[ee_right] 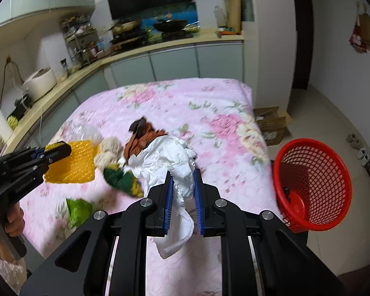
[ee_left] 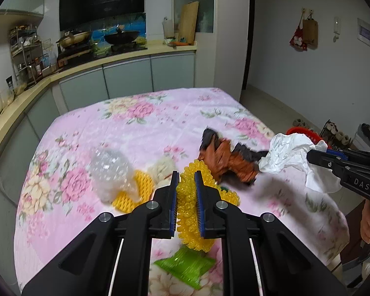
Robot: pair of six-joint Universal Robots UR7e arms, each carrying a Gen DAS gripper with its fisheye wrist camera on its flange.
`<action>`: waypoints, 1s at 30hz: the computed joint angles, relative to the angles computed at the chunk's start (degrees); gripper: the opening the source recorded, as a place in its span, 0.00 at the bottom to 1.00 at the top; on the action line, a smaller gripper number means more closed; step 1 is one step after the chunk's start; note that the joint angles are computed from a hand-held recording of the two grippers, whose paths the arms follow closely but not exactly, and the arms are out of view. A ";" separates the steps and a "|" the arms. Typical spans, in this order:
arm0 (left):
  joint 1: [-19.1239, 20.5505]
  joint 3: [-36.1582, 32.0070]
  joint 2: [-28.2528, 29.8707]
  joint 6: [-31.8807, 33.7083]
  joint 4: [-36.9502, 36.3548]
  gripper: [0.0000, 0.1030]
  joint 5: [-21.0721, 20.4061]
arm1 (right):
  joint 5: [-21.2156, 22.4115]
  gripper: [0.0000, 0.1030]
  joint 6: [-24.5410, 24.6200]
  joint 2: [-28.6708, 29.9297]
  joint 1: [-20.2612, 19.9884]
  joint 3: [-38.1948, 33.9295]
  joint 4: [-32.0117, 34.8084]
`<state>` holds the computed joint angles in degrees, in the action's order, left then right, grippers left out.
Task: Collect trash
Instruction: 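Carry the scrubber and tissue in both tools over the red basket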
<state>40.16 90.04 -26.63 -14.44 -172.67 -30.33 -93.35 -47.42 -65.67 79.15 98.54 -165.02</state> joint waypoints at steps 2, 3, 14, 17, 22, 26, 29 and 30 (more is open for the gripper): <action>-0.11 -1.58 0.85 1.46 -0.47 0.12 0.22 | 0.50 0.16 0.99 -0.02 -0.05 -0.69 -0.16; -0.17 -2.57 1.44 2.23 -0.61 0.12 0.42 | 0.67 0.16 1.36 0.07 -0.05 -1.06 -0.37; 0.32 -12.96 6.69 9.70 -1.69 0.12 -2.28 | 0.52 0.16 4.27 1.82 0.19 -5.83 -2.07; 0.44 -15.46 7.95 11.18 -1.18 0.12 -3.18 | 0.48 0.16 5.30 2.09 -0.09 -6.90 -2.32; 0.62 -19.80 10.20 13.32 -0.23 0.12 -4.65 | 0.44 0.16 6.49 2.39 -0.68 -8.29 -2.33; 0.83 -23.94 12.36 14.70 1.33 0.12 -5.89 | 0.37 0.16 7.41 2.64 -1.23 -9.53 -2.52; 1.01 -27.63 14.27 15.50 2.90 0.12 -7.17 | -0.03 0.16 8.43 2.96 -1.78 -10.72 -2.92; 1.11 -29.30 15.16 15.90 3.54 0.12 -7.77 | -0.20 0.16 8.73 3.13 -1.92 -11.22 -2.89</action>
